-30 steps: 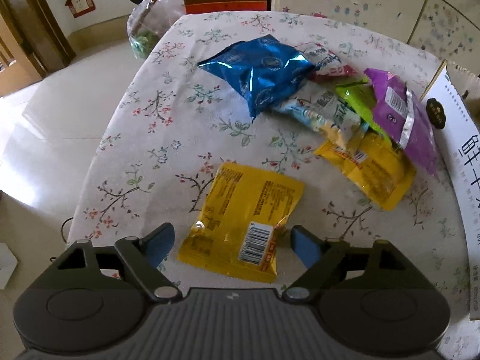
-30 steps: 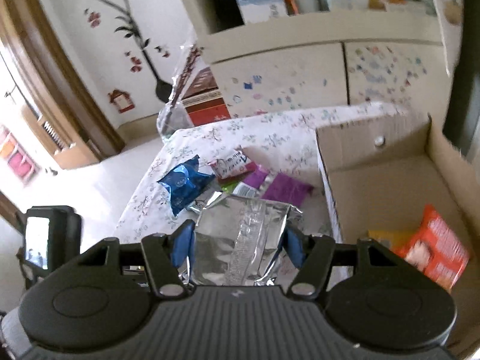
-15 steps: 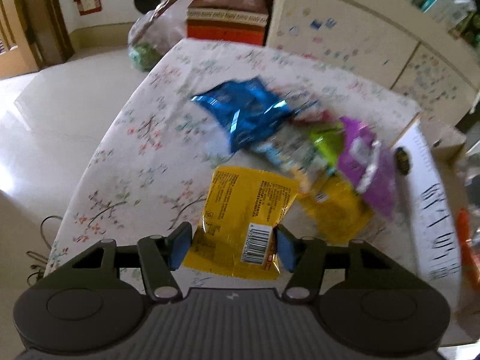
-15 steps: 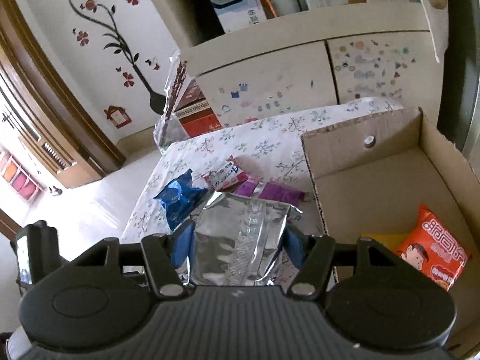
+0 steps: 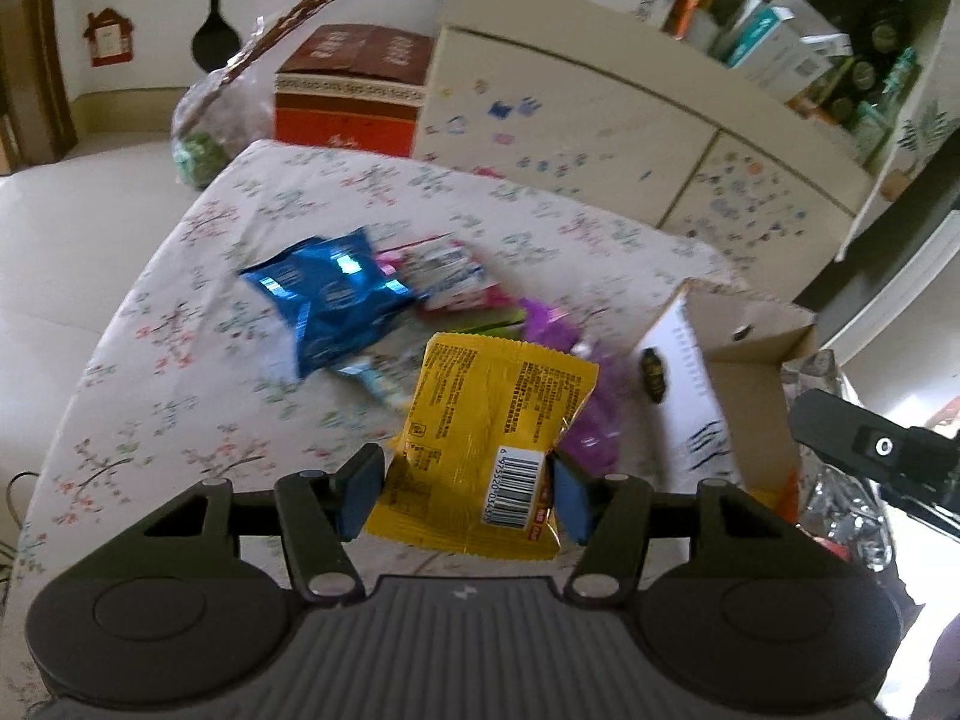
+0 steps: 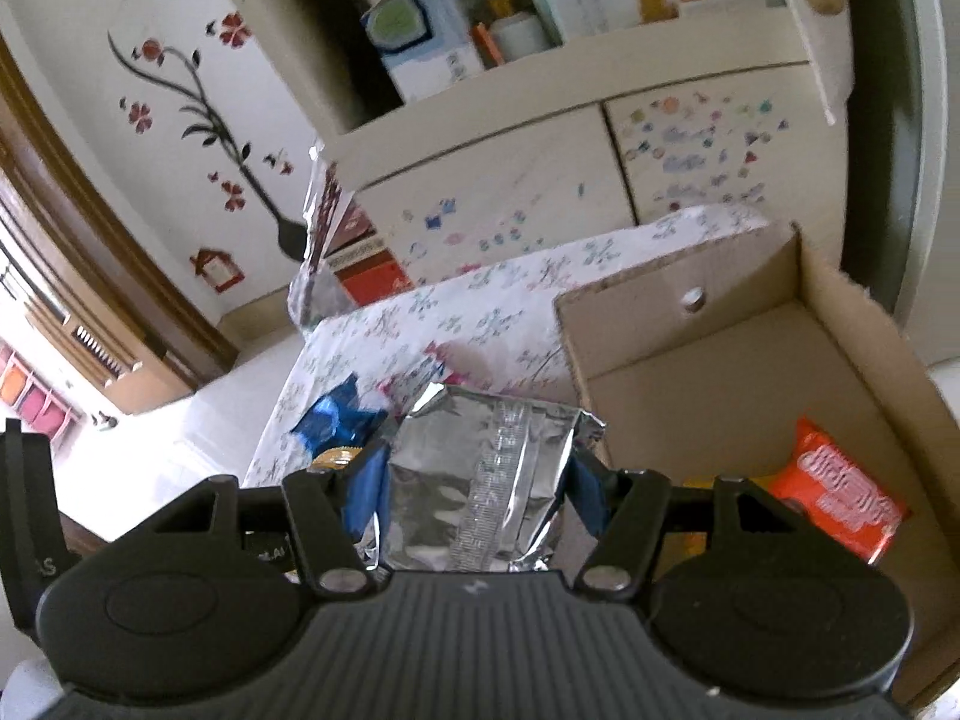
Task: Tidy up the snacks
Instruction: 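Lift and carry the silver bag and yellow bag over the cardboard box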
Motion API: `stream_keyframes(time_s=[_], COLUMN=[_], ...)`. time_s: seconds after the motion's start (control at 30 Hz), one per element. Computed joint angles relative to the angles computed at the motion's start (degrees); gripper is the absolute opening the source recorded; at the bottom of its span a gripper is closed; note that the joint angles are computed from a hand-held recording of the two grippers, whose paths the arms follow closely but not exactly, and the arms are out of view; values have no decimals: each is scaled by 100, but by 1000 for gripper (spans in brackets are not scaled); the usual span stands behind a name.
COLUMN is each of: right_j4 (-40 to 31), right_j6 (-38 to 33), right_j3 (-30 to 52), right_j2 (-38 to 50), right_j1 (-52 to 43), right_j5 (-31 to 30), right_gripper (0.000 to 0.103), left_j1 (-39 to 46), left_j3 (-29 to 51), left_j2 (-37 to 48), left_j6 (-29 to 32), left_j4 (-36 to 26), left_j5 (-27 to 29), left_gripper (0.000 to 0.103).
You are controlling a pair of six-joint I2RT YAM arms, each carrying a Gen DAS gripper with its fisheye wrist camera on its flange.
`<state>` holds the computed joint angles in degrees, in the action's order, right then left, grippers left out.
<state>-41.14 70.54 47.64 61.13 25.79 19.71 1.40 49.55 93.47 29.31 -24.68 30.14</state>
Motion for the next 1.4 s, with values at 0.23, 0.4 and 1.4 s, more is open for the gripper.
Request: stream_keyframes(time_s=[0.23,0.4,1.4], right_j4=[-419,-830,-1420], right_j6=[101,219,472], right_j3=[-101,-179,-832], right_j2=[-567,-970,-1767], right_j1=[-267,-557,-1881], right_j5=[299,424,180], right_gripper=[63,63,79], left_j1=[-443,-877,-2536], left_j3=[-109,-297,-1505], left_j2=[-304,-532,-1419], left_j6=[-337,-453,-865], left_j4=[-34,52,1455], left_j5=[359,483,127], left_gripper=[64,64,97])
